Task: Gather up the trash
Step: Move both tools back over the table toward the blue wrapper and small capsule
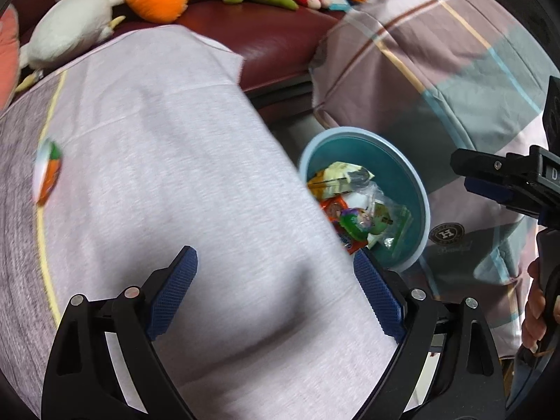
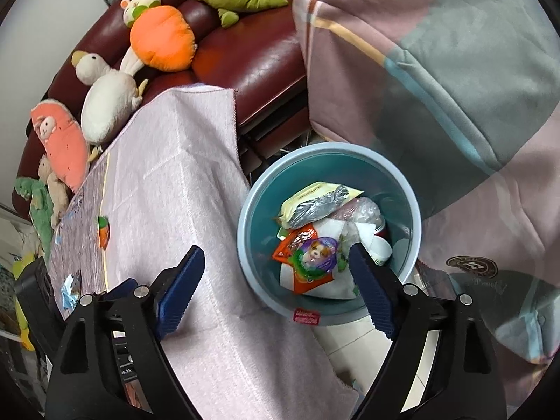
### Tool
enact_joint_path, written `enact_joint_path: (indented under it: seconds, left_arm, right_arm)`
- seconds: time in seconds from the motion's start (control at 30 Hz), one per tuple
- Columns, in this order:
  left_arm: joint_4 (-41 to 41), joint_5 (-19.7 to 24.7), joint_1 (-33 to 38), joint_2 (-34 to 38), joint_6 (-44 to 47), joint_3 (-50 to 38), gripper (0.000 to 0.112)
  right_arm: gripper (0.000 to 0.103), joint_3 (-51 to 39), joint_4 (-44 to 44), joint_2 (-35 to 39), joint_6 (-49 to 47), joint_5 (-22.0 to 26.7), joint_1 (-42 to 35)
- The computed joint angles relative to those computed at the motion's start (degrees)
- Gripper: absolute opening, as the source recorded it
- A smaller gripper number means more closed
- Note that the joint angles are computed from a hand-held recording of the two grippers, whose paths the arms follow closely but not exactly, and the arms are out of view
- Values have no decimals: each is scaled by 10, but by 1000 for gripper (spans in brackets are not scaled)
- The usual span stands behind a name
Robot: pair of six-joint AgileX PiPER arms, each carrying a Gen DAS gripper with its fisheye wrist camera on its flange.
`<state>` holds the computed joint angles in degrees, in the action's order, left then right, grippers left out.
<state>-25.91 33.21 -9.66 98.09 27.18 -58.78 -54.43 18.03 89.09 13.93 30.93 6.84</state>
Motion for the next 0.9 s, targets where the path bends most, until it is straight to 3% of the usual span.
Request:
enact_joint_path:
  seconds: [0.17,0.47,0.9]
  left_arm:
    - [-30,9,67,-38,54,31,91]
    - [-92,59,248,-83,183,56,93]
    - [-120,145,489,-52,333,-29,95]
  right_arm:
    - [82,-33,-62,6,83,18,67]
    - [82,-151,-155,73,210,64,214]
    - [82,-421,-223,228,285,213,356]
